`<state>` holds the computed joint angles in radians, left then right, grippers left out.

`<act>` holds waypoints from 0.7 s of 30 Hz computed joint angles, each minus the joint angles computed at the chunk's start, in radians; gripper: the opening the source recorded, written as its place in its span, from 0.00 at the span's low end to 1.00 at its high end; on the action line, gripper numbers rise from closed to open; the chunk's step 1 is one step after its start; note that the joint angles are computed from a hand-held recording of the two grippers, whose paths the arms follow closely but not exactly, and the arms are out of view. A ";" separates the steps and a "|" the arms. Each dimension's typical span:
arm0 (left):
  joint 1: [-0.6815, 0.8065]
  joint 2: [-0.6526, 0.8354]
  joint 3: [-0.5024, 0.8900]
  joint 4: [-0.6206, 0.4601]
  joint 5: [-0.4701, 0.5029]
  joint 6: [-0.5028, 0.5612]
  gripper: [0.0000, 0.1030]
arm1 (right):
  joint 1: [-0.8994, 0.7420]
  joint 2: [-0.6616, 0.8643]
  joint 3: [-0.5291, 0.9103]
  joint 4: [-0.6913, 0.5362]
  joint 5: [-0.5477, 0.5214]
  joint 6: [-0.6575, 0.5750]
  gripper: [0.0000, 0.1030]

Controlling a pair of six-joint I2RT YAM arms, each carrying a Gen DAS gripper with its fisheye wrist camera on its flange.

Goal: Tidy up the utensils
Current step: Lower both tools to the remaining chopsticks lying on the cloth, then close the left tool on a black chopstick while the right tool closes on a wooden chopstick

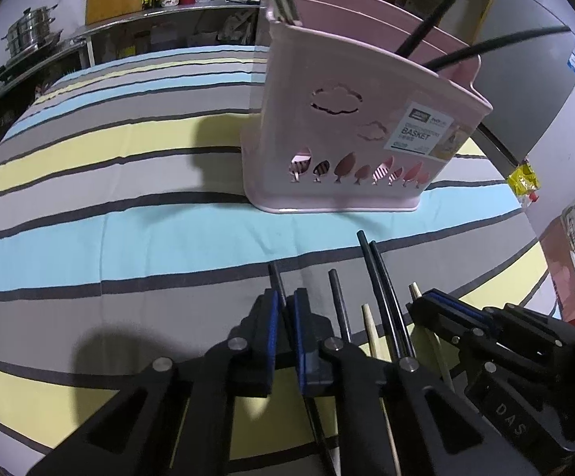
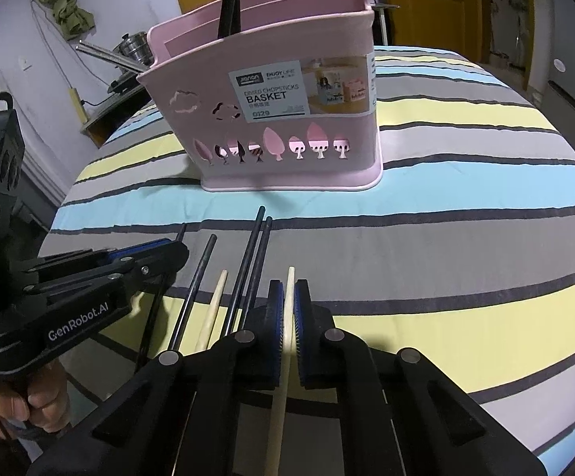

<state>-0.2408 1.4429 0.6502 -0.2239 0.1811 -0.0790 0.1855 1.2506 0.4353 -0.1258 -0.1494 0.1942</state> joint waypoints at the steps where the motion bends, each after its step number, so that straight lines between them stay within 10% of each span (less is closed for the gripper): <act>1: 0.003 0.001 0.006 -0.007 0.004 -0.001 0.08 | -0.007 -0.011 -0.002 -0.003 -0.004 -0.003 0.05; 21: 0.071 -0.220 0.063 -0.176 0.078 0.051 0.05 | -0.066 -0.248 0.079 -0.163 -0.042 -0.034 0.05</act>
<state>-0.1695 1.2228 0.7137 -0.4001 0.2595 -0.0278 0.1196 1.0022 0.5142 -0.2883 -0.1911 0.1605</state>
